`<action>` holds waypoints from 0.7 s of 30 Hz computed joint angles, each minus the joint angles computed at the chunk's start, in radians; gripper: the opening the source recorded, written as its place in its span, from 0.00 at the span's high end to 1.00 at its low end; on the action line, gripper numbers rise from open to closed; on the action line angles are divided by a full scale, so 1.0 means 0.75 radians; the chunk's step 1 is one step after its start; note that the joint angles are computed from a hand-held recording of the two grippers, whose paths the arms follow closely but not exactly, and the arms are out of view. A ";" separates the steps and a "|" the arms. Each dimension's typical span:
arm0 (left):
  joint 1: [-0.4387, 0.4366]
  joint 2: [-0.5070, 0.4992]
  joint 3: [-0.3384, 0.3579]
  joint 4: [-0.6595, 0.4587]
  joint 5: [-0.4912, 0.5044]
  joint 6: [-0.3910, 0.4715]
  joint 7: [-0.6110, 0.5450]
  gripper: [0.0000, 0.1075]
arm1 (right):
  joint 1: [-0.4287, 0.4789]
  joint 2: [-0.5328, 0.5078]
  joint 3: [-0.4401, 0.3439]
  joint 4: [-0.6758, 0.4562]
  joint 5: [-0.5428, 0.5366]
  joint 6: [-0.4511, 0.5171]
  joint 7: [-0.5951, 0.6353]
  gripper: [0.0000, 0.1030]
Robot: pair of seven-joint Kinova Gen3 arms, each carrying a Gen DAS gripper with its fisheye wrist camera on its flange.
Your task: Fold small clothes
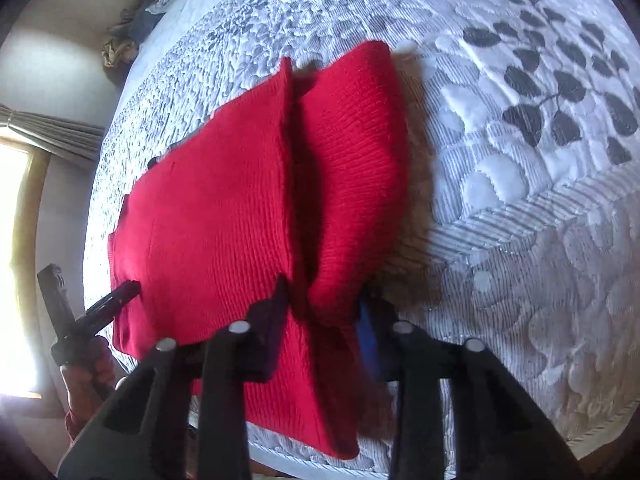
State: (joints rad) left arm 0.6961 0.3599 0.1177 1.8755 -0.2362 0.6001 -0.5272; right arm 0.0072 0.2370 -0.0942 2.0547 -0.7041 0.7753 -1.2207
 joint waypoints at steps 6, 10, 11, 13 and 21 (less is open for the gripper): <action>0.010 0.006 -0.007 0.006 -0.017 -0.016 0.006 0.31 | 0.004 0.014 0.003 0.010 -0.017 -0.006 -0.014 0.81; 0.020 0.026 -0.014 -0.011 -0.030 -0.007 0.007 0.29 | 0.034 0.005 -0.094 -0.025 0.110 -0.020 -0.196 0.84; 0.020 0.032 -0.013 -0.020 -0.029 0.004 0.006 0.28 | -0.005 -0.009 -0.074 -0.036 0.146 -0.014 -0.251 0.84; 0.003 0.040 -0.001 -0.042 -0.002 0.030 -0.021 0.28 | -0.104 -0.036 -0.013 -0.063 0.231 0.001 -0.359 0.85; -0.093 -0.117 0.028 0.024 0.084 0.021 -0.169 0.29 | -0.351 -0.170 -0.042 -0.275 0.536 0.111 -0.711 0.86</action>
State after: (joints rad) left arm 0.6262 0.2718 0.1385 1.8932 -0.1735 0.6158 -0.6538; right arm -0.2558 0.1093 -0.1255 1.8481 -0.3019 0.8583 -1.7540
